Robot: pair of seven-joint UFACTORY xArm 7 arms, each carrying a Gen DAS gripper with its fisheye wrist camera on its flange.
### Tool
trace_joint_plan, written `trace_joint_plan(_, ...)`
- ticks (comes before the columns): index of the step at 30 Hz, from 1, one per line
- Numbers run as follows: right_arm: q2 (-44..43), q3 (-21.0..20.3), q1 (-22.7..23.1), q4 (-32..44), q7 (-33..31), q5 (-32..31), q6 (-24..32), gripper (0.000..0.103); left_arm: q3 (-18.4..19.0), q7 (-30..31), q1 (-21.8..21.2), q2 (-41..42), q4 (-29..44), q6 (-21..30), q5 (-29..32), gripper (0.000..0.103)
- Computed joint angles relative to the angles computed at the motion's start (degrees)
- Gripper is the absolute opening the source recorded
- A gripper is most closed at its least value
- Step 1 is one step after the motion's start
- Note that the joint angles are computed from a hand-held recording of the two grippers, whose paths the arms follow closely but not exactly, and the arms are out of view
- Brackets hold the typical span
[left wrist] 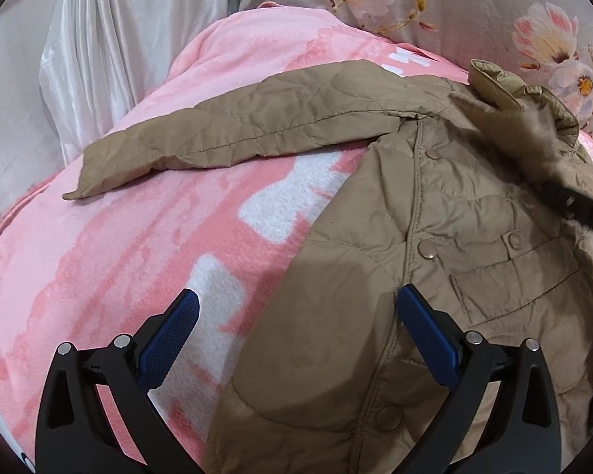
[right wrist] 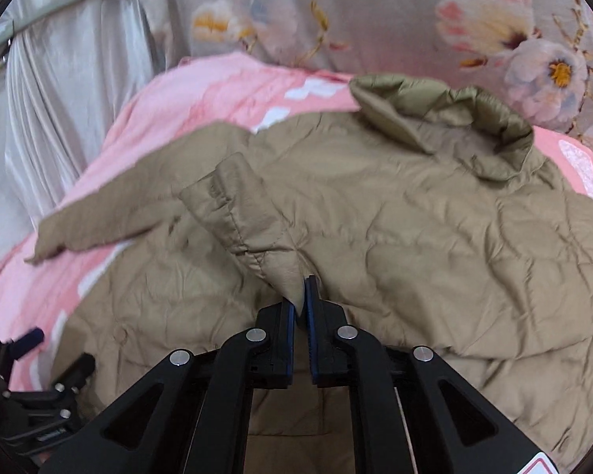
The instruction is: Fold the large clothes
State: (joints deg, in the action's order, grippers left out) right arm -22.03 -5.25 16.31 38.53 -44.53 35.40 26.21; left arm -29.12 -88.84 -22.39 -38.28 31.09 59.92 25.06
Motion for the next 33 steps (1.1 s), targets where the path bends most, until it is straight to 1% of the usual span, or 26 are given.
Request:
trace_joint_plan(2, -0.1, 1.5, -0.2, -1.0, 1.0, -1.4, -1.5, 0.012, 1.2, 0.3, -0.4, -1.0, -0.8, -2.0, -0.5, 0.098)
trace_joint_plan(3, -0.4, 1.9, -0.4, -1.5, 1.5, -2.4, -1.9, 0.013, 2.0, 0.5, -0.6, -1.9, -1.4, -3.9, -0.8, 0.098)
trace_joint_plan(5, -2.1, 1.7, -0.3, -2.5, 1.9, -3.6, -1.4, 0.015, 3.3, 1.1, -0.2, -3.5, -2.2, -7.7, -1.2, 0.098)
trace_joint_plan(6, -3.7, 0.6, 0.2, -3.2, 1.1, -3.3, -0.2, 0.020, 3.9, 1.5, 0.1, -4.3, -2.5, -10.0, -1.5, 0.098)
trace_joint_plan(7, -5.5, -1.5, 1.4, -3.5, -0.7, -1.8, 1.8, 0.028, 4.7, 1.9, 0.7, -5.1, -2.8, -13.8, -1.4, 0.098)
trace_joint_plan(8, -6.7, -3.8, 2.6, -3.6, -2.8, 0.4, 3.6, 0.051, 4.8, 2.4, 1.5, -5.2, -2.7, -16.0, -1.6, 0.098)
trace_joint_plan(9, -9.5, -6.2, 3.3, -4.7, -5.3, 3.1, 5.0, 0.069, 5.5, 3.5, 2.3, -4.5, -2.2, -19.7, -1.8, 0.098)
trace_joint_plan(11, -13.0, -6.7, 2.0, -6.5, -6.5, 4.0, 4.0, 0.071, 6.8, 5.9, 3.5, -2.1, -1.5, -26.4, -3.1, 0.098)
trace_joint_plan(13, -15.3, -8.1, -0.4, -7.1, -6.8, 2.6, 5.1, 0.071, 8.9, 9.3, 3.4, 2.6, 0.1, -33.1, -6.0, 0.098)
trace_joint_plan(14, -15.9, -9.0, -1.6, -7.1, -6.5, 2.2, 5.5, 0.071, 9.8, 10.8, 3.2, 5.2, 1.0, -35.9, -7.7, 0.098)
trace_joint_plan(15, -16.1, -10.1, -2.9, -6.8, -6.3, 1.8, 6.0, 0.071, 10.5, 12.4, 2.8, 7.7, 2.0, -37.6, -9.5, 0.098)
trace_joint_plan(18, -13.5, -13.7, -7.0, -4.3, -6.0, 0.9, 6.7, 0.071, 12.8, 16.7, 1.5, 15.6, 4.8, -42.5, -15.4, 0.098)
trace_joint_plan(19, -10.9, -15.2, -8.7, -2.6, -5.3, 0.9, 6.6, 0.071, 14.4, 18.3, 0.4, 18.5, 5.4, -44.9, -18.4, 0.098)
trace_joint_plan(20, -8.6, -16.5, -9.7, -1.1, -5.0, 1.8, 7.0, 0.071, 15.1, 19.1, 0.0, 19.8, 5.6, -46.1, -20.5, 0.097)
trace_joint_plan(21, -6.2, -18.1, -10.2, 0.7, -5.1, 3.5, 8.1, 0.071, 14.9, 18.8, 0.2, 20.7, 5.2, -48.2, -21.8, 0.097)
trace_joint_plan(22, -2.1, -21.0, -10.4, 3.9, -5.0, 6.7, 10.7, 0.071, 13.5, 17.3, 2.1, 21.4, 5.5, -49.5, -21.2, 0.095)
trace_joint_plan(23, 1.8, -23.0, -10.6, 6.8, -4.4, 9.6, 12.8, 0.071, 11.9, 15.8, 4.1, 21.8, 6.3, -49.4, -19.7, 0.082)
trace_joint_plan(24, 4.8, -24.0, -11.1, 9.1, -3.6, 11.9, 14.2, 0.069, 11.3, 15.6, 5.1, 22.2, 6.9, -49.7, -18.6, 0.061)
trace_joint_plan(25, 9.1, -25.7, -11.3, 12.3, -3.0, 15.4, 16.9, 0.067, 12.1, 17.5, 4.6, 23.4, 8.3, -49.4, -18.6, 0.049)
trace_joint_plan(26, 12.5, -26.8, -11.8, 14.9, -2.9, 18.4, 19.7, 0.062, 13.0, 18.9, 4.2, 23.9, 9.4, -48.3, -18.9, 0.029)
trace_joint_plan(27, 16.6, -27.6, -12.3, 17.9, -2.3, 21.9, 22.6, 0.056, 12.1, 18.2, 5.7, 24.5, 11.1, -46.5, -17.1, 0.018)
trace_joint_plan(29, 22.1, -27.0, -13.8, 21.8, -1.3, 25.9, 25.0, 0.050, 11.7, 17.6, 7.4, 24.7, 13.1, -44.4, -13.9, 0.010)
trace_joint_plan(30, 24.0, -26.3, -14.5, 23.2, -0.8, 26.9, 25.5, 0.043, 10.9, 16.4, 9.0, 24.9, 14.5, -43.2, -10.9, 0.007)
trace_joint_plan(31, 26.4, -25.5, -15.1, 25.1, 0.2, 27.8, 25.9, 0.040, 10.8, 16.0, 9.5, 24.6, 15.0, -42.6, -9.0, 0.006)
trace_joint_plan(32, 28.6, -24.7, -15.8, 26.9, 1.3, 28.7, 26.7, 0.034, 10.2, 15.3, 10.6, 24.6, 16.3, -41.5, -6.2, 0.006)
trace_joint_plan(33, 30.5, -23.7, -16.6, 28.8, 2.1, 29.9, 27.6, 0.025, 10.4, 15.2, 10.8, 24.5, 16.7, -41.0, -4.8, 0.005)
